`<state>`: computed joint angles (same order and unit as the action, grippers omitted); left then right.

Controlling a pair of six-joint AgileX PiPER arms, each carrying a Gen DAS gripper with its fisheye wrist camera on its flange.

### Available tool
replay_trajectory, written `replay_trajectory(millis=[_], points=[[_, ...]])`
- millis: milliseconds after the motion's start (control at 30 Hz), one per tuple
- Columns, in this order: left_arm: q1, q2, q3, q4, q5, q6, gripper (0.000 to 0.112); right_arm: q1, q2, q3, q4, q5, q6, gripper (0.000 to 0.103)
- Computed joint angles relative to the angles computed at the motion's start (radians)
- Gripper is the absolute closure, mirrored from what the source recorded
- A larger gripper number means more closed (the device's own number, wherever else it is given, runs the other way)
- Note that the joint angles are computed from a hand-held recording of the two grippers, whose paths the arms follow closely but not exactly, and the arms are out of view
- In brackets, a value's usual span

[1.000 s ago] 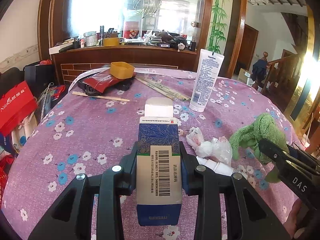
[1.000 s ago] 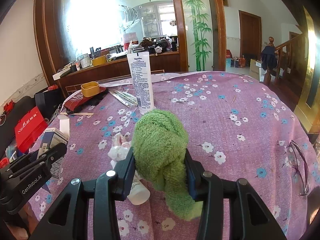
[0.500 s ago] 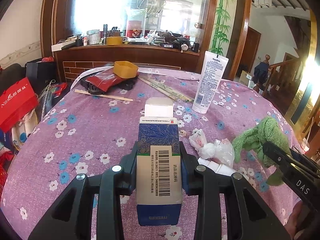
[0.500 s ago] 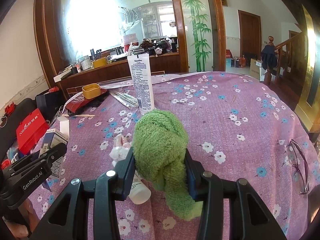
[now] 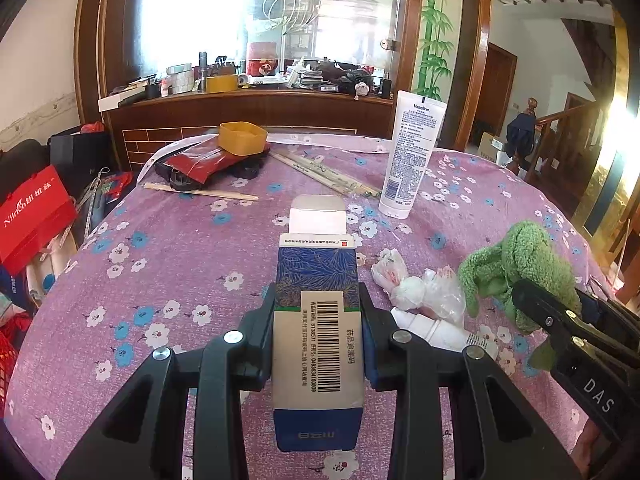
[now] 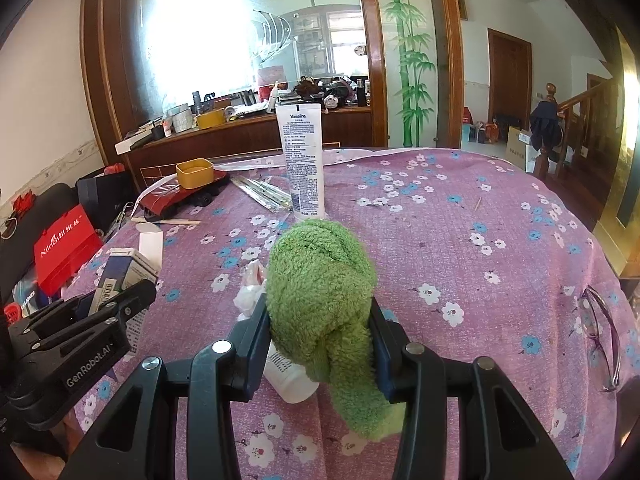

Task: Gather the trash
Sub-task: 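Lift the medicine box with the left tool while the right tool lifts the green towel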

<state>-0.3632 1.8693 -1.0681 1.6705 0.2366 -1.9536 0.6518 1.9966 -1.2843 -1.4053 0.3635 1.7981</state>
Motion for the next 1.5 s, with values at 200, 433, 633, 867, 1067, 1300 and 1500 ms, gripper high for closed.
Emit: replay_trajectory(millis=[200,433,633,867,1067,1300,1500], points=[[-0.014,0.007,-0.004,-0.011,0.026,0.016,0.079,0.011,-0.011,0.017,-0.074,-0.004,0.067,0.056],[-0.036,0.009,0.0,0.018,0.074,-0.004,0.079,0.015,-0.018,0.031,-0.128,0.002,0.122,0.056],[-0.047,0.01,0.004,0.032,0.096,-0.015,0.079,0.011,-0.025,0.035,-0.135,0.0,0.135,0.056],[-0.056,0.012,0.002,0.04,0.115,-0.019,0.079,0.012,-0.024,0.036,-0.146,0.0,0.142,0.056],[-0.058,0.011,0.004,0.049,0.121,-0.027,0.079,0.014,-0.025,0.038,-0.154,0.003,0.151,0.056],[-0.059,0.009,0.004,0.043,0.126,-0.02,0.079,0.014,-0.029,0.039,-0.153,0.006,0.153,0.056],[-0.054,0.011,-0.001,0.024,0.125,-0.006,0.079,0.002,-0.049,0.058,-0.192,0.004,0.211,0.056]])
